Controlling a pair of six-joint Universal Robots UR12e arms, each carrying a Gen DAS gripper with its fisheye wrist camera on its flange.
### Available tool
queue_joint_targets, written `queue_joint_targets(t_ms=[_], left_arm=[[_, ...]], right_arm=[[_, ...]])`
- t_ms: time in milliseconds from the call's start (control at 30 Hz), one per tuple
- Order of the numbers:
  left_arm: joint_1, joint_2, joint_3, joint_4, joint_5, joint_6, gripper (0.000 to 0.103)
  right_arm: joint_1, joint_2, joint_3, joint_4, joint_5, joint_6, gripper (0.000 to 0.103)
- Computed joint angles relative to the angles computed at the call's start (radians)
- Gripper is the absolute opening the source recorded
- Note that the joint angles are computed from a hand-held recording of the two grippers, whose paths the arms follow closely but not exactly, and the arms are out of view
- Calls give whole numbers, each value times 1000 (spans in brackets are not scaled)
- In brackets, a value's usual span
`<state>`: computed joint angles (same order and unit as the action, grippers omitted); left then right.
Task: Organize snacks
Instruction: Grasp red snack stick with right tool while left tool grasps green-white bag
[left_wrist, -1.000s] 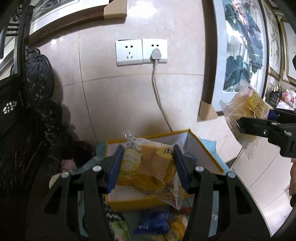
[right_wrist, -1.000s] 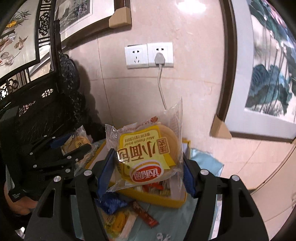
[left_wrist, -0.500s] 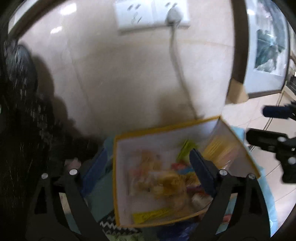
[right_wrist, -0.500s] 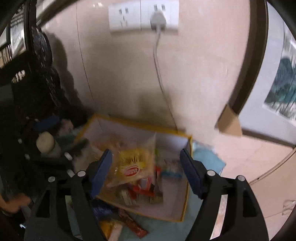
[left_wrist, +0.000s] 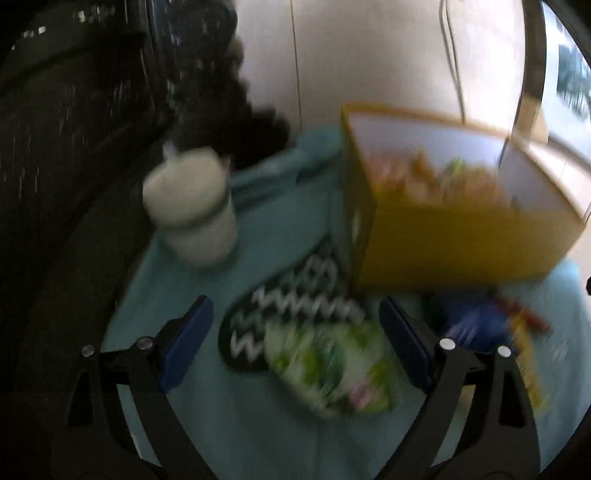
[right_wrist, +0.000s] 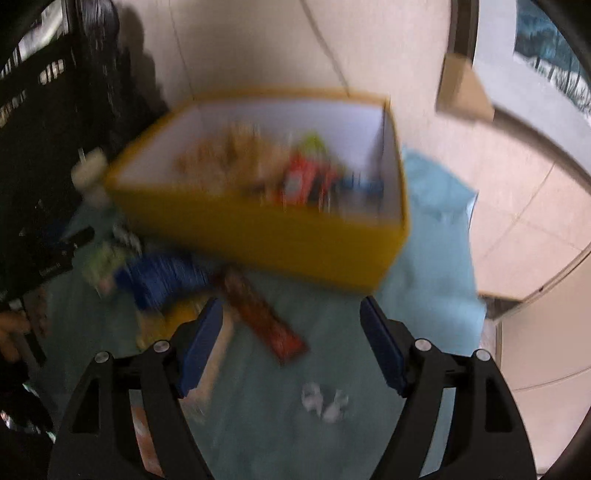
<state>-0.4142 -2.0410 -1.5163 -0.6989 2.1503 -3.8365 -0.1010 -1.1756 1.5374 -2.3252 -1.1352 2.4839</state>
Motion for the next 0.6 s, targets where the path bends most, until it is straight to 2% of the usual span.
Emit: queue_joint_targets(t_ms=[200, 400, 467, 567, 600], left_arm=[[10, -21, 3, -31, -48, 66, 92], [17, -44, 9, -15, -107, 137, 92], [15, -53, 16, -27, -103, 158, 93], [14, -61, 9, -10, -99, 140, 99], [19, -59, 1, -9, -129, 105, 100]], right_arm=[[30, 13, 24, -42, -104, -44, 77], [51, 34, 13, -62, -110, -66, 77], [65, 49, 0, -71, -120, -76, 77], [85, 74, -6, -92, -161, -83, 77], [91, 81, -9, -72, -190, -92, 74]])
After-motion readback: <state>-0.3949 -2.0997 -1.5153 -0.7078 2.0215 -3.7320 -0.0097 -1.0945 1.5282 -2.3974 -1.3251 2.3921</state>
